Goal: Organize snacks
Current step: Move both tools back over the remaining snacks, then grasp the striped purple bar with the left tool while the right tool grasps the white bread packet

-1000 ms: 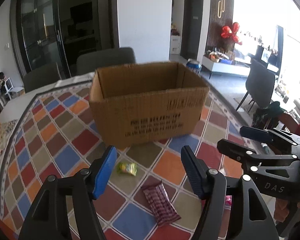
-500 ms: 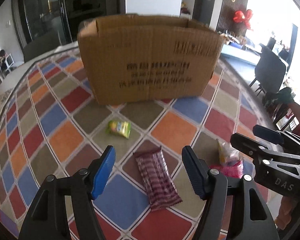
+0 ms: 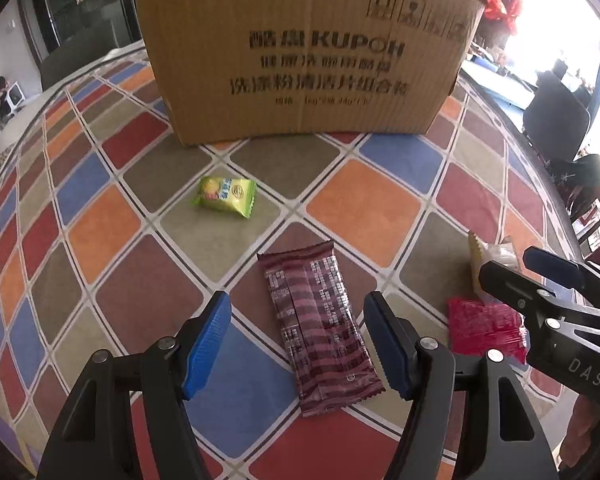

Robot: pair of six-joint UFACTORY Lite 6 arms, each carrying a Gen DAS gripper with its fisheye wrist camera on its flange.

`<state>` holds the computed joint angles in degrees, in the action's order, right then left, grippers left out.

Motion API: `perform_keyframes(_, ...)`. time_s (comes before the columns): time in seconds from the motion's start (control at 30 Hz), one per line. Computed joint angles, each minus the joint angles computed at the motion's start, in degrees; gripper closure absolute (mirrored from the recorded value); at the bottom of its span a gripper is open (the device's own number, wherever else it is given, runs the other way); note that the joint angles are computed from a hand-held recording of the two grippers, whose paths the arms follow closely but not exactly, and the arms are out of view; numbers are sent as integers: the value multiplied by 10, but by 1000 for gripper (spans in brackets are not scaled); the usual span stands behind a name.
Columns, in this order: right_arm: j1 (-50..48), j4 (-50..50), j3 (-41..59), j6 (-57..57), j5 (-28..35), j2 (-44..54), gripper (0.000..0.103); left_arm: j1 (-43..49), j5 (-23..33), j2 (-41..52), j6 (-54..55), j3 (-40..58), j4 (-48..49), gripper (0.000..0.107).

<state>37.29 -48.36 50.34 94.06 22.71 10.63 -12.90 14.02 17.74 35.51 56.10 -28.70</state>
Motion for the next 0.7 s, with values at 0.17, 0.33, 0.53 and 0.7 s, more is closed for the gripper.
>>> perform_keyframes(0.17,-8,14,6,-13,-18,22,36,-3,-6,17,-17,5,16,40)
perform_keyframes(0.33,-11,17,9,-12,-24,34,36,-7,-19,24,-18,2,18,50)
perform_keyframes(0.53,-18,4,2,9,-31,37,36,-1,-26,14,58,-11,-57,65)
perform_keyframes(0.7,-11,-29,-7,47,-23,31,48,0,-28,10,95,-17,-88,67)
